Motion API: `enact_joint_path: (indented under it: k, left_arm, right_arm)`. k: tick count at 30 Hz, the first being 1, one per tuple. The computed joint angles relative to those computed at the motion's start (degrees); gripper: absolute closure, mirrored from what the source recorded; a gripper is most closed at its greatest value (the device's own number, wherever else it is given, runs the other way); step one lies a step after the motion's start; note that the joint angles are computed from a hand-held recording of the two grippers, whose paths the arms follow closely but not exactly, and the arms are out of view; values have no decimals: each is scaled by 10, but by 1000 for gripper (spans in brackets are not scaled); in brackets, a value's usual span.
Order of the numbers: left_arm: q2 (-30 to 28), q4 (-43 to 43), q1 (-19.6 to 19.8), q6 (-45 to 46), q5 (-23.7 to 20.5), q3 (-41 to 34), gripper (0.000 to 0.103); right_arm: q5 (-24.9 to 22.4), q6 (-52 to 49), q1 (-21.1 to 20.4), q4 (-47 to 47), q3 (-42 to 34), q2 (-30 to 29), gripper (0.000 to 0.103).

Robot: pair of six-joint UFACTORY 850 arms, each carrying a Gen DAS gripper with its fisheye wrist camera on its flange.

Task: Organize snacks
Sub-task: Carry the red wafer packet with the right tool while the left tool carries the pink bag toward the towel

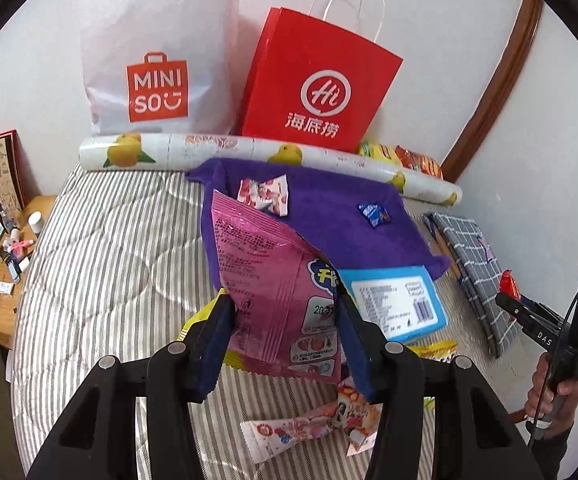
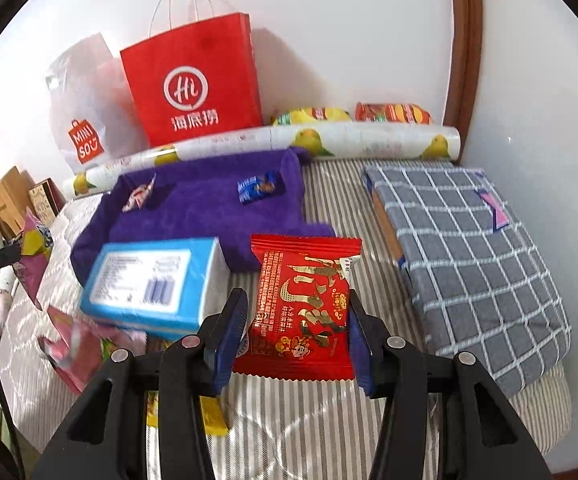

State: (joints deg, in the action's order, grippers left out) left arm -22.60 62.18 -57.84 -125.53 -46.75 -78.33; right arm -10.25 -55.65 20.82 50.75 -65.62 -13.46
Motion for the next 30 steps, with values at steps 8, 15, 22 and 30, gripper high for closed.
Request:
enact_joint_path:
  k: [8, 15, 22, 30]
  left_arm:
    - [0, 0, 18, 12, -9, -21, 53]
    - [-8, -5, 41, 31, -3, -43, 53]
    - [-28, -19, 67, 58, 20, -69, 53]
    - [-50, -37, 91, 79, 47, -84, 53]
  right_arm:
    - [-20, 27, 6, -20, -67, -28, 55]
    - [-39, 65, 13, -57, -137, -71, 55]
    - [-54, 86, 20, -79, -192, -117, 55]
    - [-77, 130, 25, -117, -251, -172, 55]
